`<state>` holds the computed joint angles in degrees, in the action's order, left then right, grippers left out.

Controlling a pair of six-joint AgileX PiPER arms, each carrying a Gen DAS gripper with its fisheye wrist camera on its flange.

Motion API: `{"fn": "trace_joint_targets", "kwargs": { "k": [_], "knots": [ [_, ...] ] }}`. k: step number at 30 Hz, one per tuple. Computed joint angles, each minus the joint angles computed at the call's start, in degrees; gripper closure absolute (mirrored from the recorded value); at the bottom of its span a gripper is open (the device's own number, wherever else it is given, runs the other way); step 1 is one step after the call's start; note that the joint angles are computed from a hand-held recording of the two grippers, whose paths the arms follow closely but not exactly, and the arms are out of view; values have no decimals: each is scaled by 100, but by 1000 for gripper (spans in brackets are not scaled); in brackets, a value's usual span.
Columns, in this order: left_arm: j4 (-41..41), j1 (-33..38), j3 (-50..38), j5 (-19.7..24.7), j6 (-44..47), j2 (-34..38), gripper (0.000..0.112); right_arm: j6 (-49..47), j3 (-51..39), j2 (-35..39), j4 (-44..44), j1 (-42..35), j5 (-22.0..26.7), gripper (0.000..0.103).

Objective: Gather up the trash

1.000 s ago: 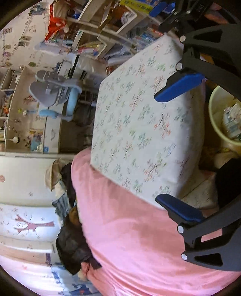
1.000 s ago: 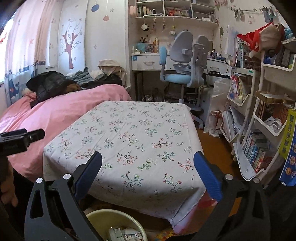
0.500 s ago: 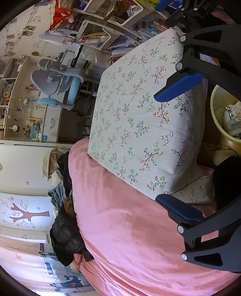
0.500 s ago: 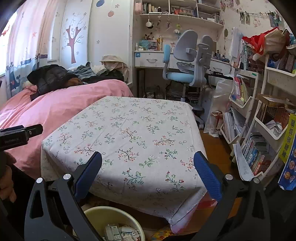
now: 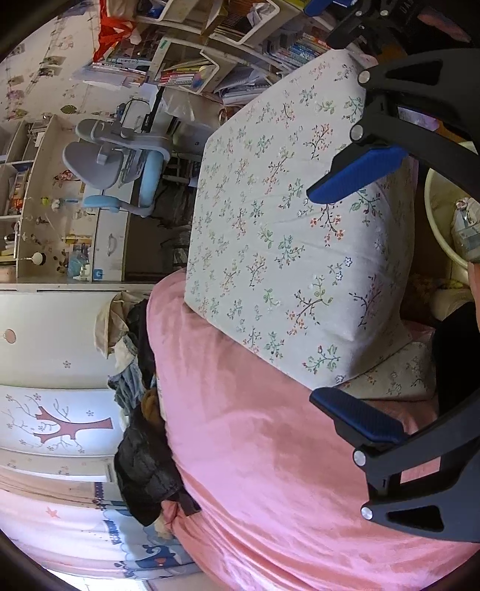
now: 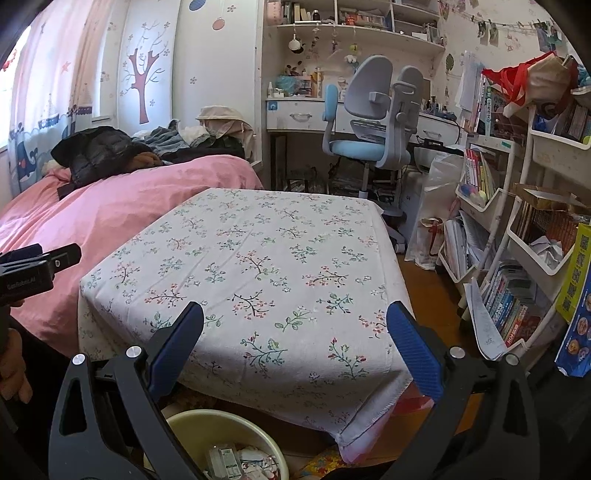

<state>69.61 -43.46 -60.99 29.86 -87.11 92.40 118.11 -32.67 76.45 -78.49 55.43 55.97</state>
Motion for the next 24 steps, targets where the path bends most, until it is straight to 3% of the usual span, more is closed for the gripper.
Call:
{"fn": "trace_joint_targets", "kwargs": {
  "k": [24],
  "knots": [
    [455, -51, 96, 90, -479, -32, 17, 56, 66, 0, -16, -16, -7, 7]
  ]
}}
